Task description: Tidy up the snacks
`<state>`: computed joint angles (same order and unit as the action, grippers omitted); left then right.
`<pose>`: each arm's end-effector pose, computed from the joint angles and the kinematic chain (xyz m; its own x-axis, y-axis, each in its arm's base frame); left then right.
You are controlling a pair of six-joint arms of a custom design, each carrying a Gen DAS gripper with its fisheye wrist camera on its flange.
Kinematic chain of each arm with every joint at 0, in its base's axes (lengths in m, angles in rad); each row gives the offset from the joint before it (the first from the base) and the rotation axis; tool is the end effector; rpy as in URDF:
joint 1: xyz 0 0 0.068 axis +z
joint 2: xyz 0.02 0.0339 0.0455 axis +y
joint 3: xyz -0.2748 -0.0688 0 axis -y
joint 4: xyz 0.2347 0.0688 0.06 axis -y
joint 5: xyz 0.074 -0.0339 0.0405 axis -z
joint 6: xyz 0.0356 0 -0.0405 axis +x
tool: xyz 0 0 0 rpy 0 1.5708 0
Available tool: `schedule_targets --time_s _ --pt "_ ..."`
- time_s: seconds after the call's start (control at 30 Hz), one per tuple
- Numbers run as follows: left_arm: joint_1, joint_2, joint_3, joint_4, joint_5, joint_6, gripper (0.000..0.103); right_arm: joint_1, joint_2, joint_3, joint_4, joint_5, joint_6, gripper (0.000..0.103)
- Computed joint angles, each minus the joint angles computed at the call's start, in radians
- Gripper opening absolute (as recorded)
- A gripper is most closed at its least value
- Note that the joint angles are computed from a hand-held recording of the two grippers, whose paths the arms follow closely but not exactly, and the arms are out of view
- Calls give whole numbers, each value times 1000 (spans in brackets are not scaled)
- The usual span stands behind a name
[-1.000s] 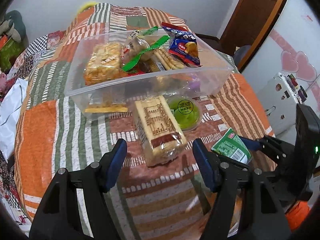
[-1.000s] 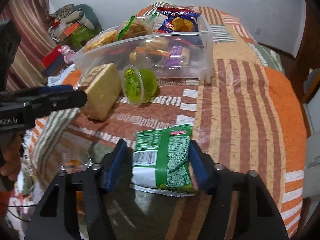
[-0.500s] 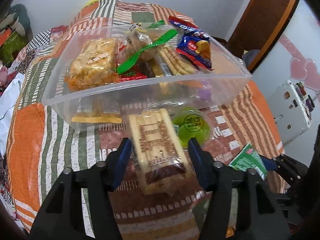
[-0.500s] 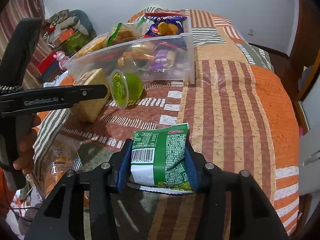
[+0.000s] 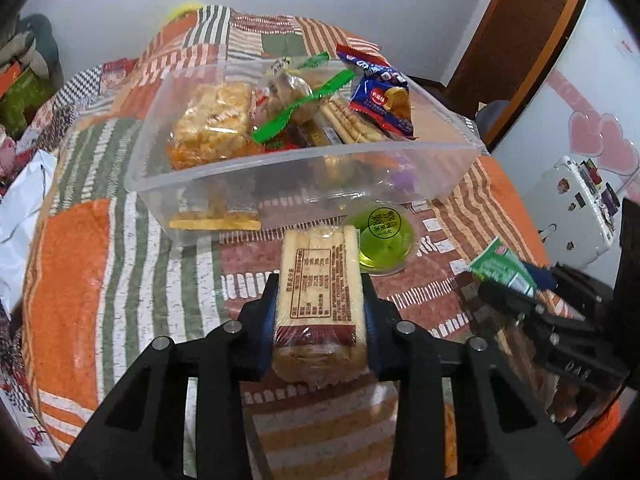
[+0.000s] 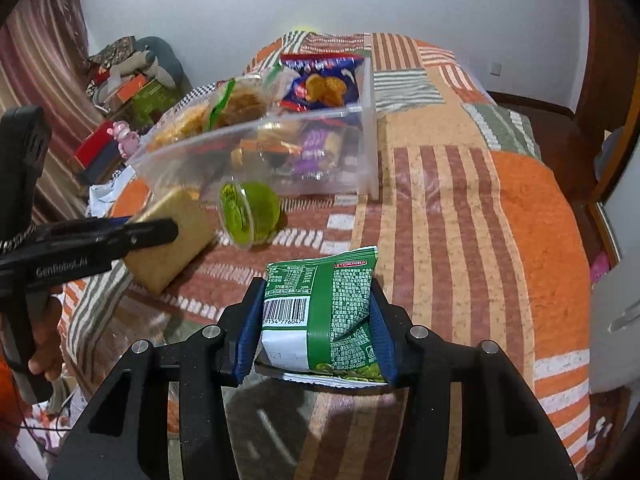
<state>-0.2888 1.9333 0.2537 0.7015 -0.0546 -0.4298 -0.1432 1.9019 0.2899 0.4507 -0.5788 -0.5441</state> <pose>0.2045 -0.0587 0.0398 -0.8291 -0.1877 -0.5267 -0.0994 0.9764 -0.1916 0.2017 -0.0094 0.0412 -0.7271 -0.3330 -0.6004 -0.5522 0.8033 0.2232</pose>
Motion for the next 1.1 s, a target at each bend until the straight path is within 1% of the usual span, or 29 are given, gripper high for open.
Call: schedule_targets --time_s 0.2,0.3,0.57,0.7,0.93,1.0,1.1 --pt "-4 -78 -23 -38 -1 4 36 23 -51 18 -32 -13 23 45" --pt "-11 -119 -31 -58 -19 10 36 34 -78 31 -53 -23 42 45" --pt "-14 -232 -25 -169 -60 37 36 68 -141 58 -76 -35 89 45" --pt "13 -284 -14 -216 -44 50 36 93 -163 80 -87 -36 118 45" --pt "68 -337 32 -287 16 75 36 138 -173 130 -94 -25 167 45" --pt "88 -345 55 -313 48 86 36 145 -168 139 -88 -19 174 45" --pt "92 -346 75 -320 47 97 36 159 -154 163 -86 -12 190 45"
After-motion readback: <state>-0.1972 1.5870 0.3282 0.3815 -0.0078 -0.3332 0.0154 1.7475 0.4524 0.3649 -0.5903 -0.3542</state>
